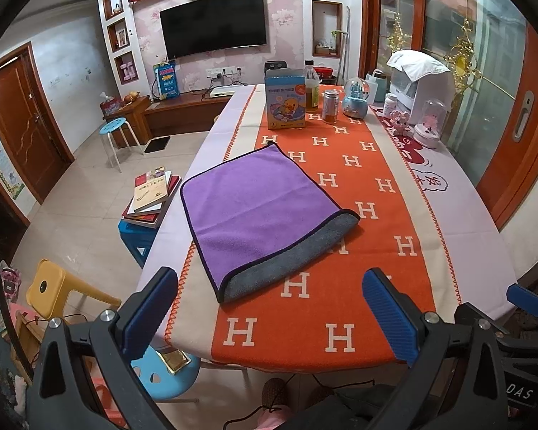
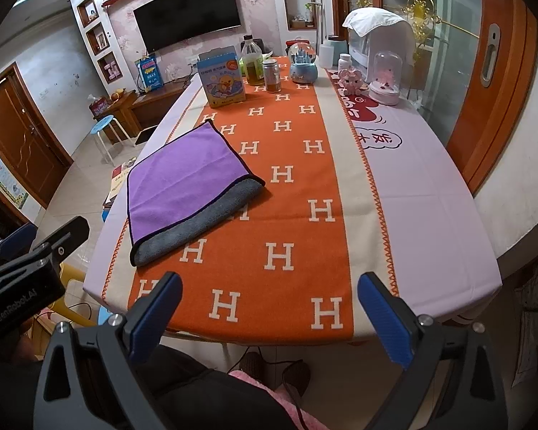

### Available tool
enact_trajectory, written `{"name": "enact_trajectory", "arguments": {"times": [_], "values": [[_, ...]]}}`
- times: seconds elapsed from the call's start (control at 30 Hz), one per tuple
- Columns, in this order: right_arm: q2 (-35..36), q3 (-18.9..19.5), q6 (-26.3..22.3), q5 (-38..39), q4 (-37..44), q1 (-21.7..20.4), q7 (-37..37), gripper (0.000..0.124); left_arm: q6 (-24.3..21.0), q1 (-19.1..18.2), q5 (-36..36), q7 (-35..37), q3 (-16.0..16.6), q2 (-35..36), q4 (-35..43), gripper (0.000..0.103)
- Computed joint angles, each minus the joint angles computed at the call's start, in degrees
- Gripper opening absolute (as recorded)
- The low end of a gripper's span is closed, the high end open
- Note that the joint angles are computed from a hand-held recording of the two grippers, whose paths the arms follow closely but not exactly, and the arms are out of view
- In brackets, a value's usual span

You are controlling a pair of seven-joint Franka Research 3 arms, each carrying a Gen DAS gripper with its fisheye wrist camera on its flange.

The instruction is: Fold towel

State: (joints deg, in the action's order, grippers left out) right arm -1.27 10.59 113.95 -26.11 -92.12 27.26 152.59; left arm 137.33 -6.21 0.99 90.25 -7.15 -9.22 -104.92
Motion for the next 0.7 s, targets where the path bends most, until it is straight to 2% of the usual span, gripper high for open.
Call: {"name": "enact_trajectory", "arguments": {"times": [0.27, 0.7], "values": [[1.03, -0.14, -0.19, 0.29, 0.39, 0.47, 0.62, 0.099, -0.57, -0.09, -0.60, 0.79, -0.14, 1.02, 1.44, 0.102], [4.60, -1.02, -4.62, 1.23, 6.09, 2.36, 0.76, 0.099, -3.50, 0.66, -4.35, 5.62, 0.54, 3.24, 3.23, 0.102]]}}
